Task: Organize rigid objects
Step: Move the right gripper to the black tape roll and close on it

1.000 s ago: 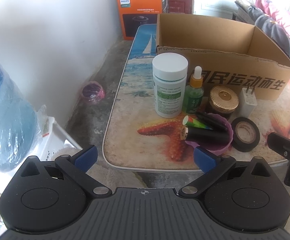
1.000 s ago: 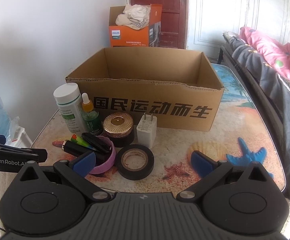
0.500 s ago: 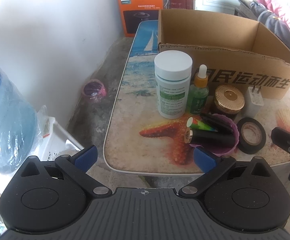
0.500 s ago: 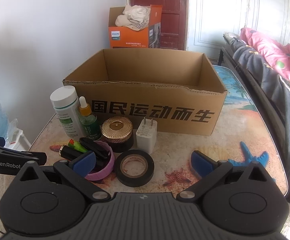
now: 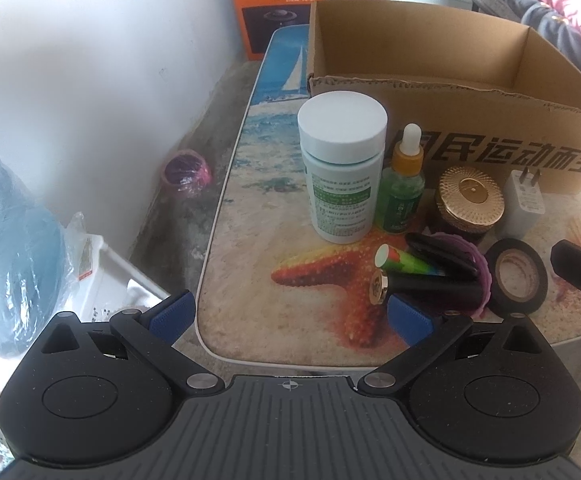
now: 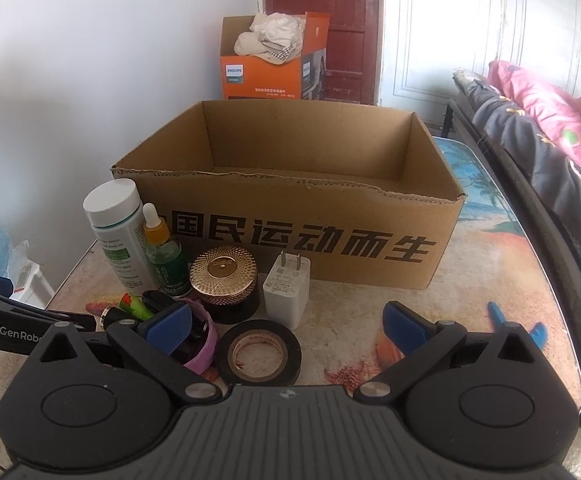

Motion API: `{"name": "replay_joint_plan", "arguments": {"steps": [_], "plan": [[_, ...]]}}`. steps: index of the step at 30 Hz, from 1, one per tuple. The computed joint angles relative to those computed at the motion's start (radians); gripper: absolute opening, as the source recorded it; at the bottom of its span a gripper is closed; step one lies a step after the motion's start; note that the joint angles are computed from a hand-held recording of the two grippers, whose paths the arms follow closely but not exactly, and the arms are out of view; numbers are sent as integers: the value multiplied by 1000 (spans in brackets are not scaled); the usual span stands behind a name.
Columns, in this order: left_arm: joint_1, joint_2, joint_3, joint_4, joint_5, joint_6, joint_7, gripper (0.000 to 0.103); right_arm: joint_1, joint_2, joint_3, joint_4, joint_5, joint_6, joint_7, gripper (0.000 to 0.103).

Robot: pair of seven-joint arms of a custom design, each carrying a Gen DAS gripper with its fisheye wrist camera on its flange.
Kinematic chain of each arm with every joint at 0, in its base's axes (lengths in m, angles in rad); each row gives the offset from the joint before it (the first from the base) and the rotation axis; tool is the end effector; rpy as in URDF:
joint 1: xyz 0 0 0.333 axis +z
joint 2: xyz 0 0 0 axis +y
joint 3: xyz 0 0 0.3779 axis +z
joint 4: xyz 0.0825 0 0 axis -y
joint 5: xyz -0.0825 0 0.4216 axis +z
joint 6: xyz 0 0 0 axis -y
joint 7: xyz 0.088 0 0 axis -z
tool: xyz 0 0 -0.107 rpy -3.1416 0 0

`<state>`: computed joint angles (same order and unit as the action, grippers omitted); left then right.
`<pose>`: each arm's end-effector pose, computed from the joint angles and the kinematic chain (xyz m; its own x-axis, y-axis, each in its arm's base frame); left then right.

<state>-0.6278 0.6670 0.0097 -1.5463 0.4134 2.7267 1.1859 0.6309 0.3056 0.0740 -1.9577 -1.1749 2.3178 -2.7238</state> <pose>0.6527 -0.4847 0.3397 -0.5025 -0.8527 -0.1428 -0.6957 0.4969 -0.5188 0.5239 0.4189 0.3698 -0.4255 -0.9033 -0.0542 -0.5863 0.3209 -0.7438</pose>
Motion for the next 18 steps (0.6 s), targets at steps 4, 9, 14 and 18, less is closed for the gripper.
{"name": "replay_joint_plan", "arguments": {"steps": [4,9,14,18], "plan": [[-6,18,0,27,8,-10,12,103,-15,-15,-11,-39,-33,59,49,103],[22,27,-45,27,-23,44,102,103,-33,-66,-11,-125,-118,88,190,103],[22,28,-61,8,-60,121,204,102,-54,-110,10,-198,-142,60,279,103],[84,23,-155,-30,-130,193,366,102,-77,-133,23,-251,-196,93,386,103]]}}
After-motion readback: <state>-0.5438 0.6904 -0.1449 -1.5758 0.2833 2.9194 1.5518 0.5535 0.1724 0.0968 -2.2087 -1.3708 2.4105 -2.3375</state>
